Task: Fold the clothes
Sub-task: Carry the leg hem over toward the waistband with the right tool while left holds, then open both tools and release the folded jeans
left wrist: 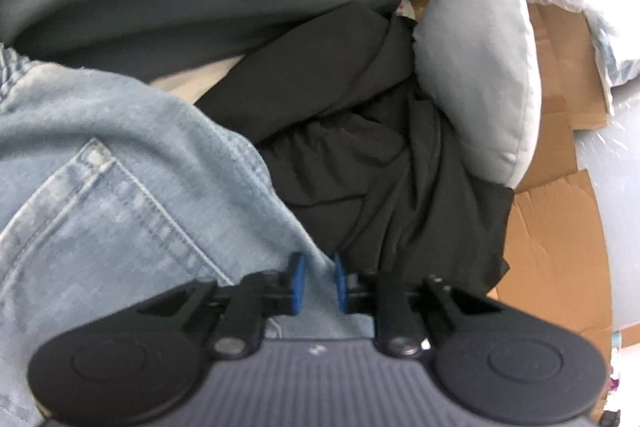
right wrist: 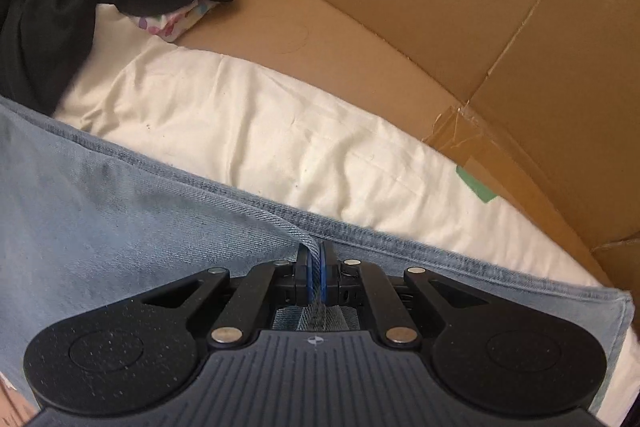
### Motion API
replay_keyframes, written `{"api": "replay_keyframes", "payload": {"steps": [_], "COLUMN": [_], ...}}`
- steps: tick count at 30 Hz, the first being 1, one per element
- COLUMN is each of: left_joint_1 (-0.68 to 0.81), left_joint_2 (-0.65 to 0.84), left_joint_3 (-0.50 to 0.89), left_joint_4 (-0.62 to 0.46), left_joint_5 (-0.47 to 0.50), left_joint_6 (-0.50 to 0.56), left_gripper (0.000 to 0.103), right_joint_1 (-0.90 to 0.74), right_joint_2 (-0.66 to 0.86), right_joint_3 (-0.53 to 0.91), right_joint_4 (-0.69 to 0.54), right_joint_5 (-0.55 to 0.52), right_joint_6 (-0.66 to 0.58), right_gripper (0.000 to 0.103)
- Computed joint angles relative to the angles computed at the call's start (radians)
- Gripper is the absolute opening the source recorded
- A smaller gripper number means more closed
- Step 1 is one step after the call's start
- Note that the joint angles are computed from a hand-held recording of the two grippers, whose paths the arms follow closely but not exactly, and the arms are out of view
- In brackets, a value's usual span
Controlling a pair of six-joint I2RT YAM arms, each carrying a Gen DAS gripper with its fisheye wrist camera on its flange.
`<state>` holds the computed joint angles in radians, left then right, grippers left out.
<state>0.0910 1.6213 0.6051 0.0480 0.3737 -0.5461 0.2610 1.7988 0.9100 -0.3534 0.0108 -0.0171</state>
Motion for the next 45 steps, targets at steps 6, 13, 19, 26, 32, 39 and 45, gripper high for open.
{"api": "replay_keyframes", "payload": {"steps": [6,13,19,26,32,39,45], "left_joint_1": [-0.016,-0.038,-0.103,-0.198,-0.189,-0.423,-0.585], "left_joint_2": [0.063,-0.004,-0.151,-0.412,-0.616,-0.713,-0.718], "left_joint_3": [-0.010,-0.042,-0.059,-0.081,0.035,0.101,0.199], "left_joint_4": [0.087,0.065,-0.103,-0.357,-0.735,-0.829,-0.939], "left_joint_5": [-0.025,-0.044,-0.034,-0.025,-0.014,-0.221,-0.328], "left_joint_6": [-0.026,-0.036,0.057,0.120,0.183,0.104,-0.060], "left_gripper": [0.012,0.018,0.036,0.041,0.050,0.054,0.054], "right_joint_1": [0.017,-0.029,-0.091,-0.118,-0.142,-0.488,-1.098], "right_joint_2": [0.097,0.027,-0.191,-0.534,-0.824,-1.097,-1.100], "right_joint_3": [0.031,0.003,-0.054,-0.118,-0.073,-0.061,-0.012], "right_joint_4": [0.040,0.014,-0.070,-0.281,-0.591,-0.870,-1.152], "right_joint_5": [0.027,-0.006,-0.054,-0.065,-0.052,-0.384,-0.678], "right_joint_6": [0.011,0.055,0.053,0.007,-0.087,-0.420,-1.002], "right_gripper": [0.002,0.034,0.043,0.046,0.048,0.048,0.048]}}
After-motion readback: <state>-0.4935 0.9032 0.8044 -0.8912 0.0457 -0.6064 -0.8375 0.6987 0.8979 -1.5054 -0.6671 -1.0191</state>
